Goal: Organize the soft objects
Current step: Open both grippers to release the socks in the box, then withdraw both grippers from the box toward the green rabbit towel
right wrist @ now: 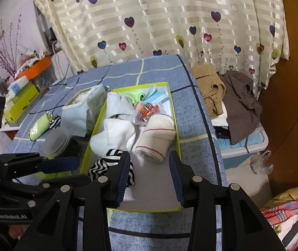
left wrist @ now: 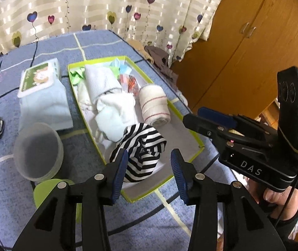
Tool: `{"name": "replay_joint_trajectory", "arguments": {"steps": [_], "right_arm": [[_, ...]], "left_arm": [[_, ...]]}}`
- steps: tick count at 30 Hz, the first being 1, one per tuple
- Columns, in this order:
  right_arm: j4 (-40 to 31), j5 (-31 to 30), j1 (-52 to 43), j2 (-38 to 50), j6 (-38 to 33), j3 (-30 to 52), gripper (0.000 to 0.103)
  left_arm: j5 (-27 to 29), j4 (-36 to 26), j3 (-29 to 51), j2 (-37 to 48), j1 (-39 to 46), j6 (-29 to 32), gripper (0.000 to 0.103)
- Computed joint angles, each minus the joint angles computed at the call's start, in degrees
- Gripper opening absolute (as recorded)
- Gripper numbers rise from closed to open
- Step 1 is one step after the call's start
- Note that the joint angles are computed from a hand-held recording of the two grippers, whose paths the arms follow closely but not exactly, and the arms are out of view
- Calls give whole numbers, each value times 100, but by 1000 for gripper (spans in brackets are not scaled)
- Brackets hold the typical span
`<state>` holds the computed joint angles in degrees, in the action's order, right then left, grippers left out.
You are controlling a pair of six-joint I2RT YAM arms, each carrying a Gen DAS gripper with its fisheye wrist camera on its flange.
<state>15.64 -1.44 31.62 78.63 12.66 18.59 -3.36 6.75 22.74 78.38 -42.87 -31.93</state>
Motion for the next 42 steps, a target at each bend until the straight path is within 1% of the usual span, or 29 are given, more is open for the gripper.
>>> {"name": "replay_joint_trajectory", "arguments": {"steps": [7,10,16,21,25,31,36,38,42], "right_arm": [[-698,594,637,-866,305,-20,40],[-975,840,901,-1099,430,52,43],[-1426,1315,1472,-1390,668,211,44],[-1636,1674,1950,-1364,916,370,46],[-1749,1897,2275,-1282,1058,506,46],[-1876,2115,2581,-1124,1203,717,48],[-1957,2249,2780,-955,1273,902,49],[-1992,2303,2859,-887,1309,979,49],[-2043,2443,3047,-707,1416,1142,49]], "left_arm": [[-184,-275,-337,-1000,-92,-40,44],[-289,-485,-471,-1501,-172,-62,44],[-512,-979,-687,-2413,-300,-130,44],[-654,-1496,-827,-3072,-325,-179,44],[-673,-1799,-903,-3467,-258,-169,44],[-735,-2434,-1011,-4279,-166,-168,44],[-559,-2843,-1108,-4865,159,-36,44],[-404,-3059,-1161,-5187,370,50,44],[-134,-3246,-1198,-5466,721,228,44]]}}
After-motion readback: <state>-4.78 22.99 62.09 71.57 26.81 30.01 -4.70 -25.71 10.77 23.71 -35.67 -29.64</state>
